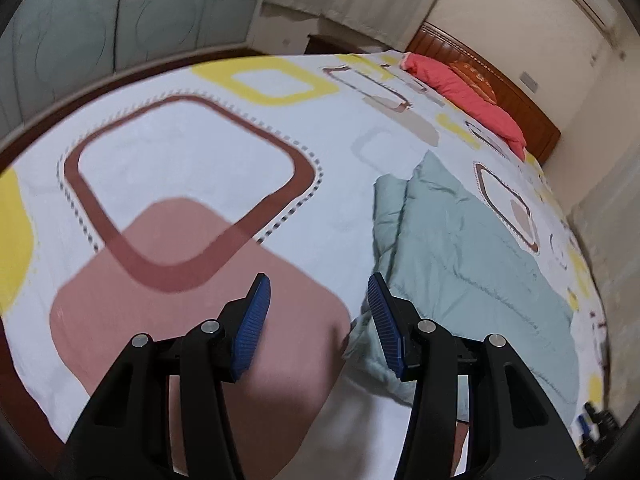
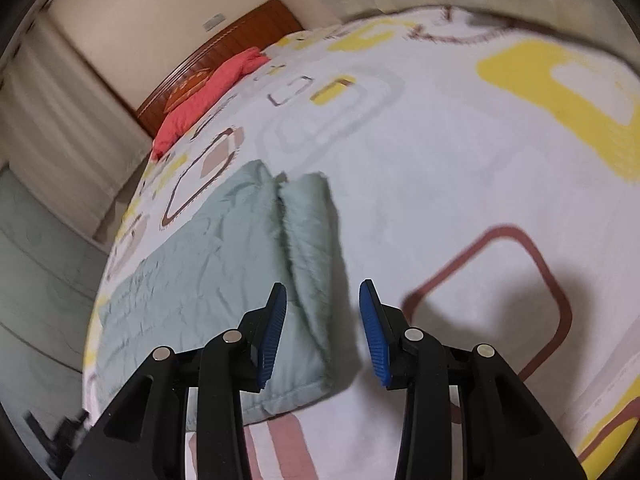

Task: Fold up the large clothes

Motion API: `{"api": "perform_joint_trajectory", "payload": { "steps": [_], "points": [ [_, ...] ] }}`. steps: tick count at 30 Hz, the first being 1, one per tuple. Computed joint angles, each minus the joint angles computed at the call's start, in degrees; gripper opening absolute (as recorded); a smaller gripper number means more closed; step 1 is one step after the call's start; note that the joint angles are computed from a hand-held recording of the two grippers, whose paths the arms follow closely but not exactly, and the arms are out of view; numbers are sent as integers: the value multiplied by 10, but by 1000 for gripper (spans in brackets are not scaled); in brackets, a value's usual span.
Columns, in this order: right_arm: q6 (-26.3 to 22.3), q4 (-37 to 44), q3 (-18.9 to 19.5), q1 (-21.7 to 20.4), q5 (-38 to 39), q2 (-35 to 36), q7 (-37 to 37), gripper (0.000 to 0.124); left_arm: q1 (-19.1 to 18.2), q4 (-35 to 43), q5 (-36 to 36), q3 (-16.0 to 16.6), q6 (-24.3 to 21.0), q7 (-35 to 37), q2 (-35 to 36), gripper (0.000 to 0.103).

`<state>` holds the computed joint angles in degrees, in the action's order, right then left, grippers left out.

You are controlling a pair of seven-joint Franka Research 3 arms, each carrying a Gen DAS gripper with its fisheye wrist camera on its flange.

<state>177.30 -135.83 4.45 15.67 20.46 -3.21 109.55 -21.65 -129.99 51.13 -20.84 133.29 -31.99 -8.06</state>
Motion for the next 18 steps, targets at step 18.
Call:
{"api": "perform_joint_trajectory", "payload": {
  "steps": [18],
  "points": [
    [-116, 250, 6, 102, -237, 157, 18, 39, -52, 199, 39, 38, -29, 161, 161, 50]
  ]
}}
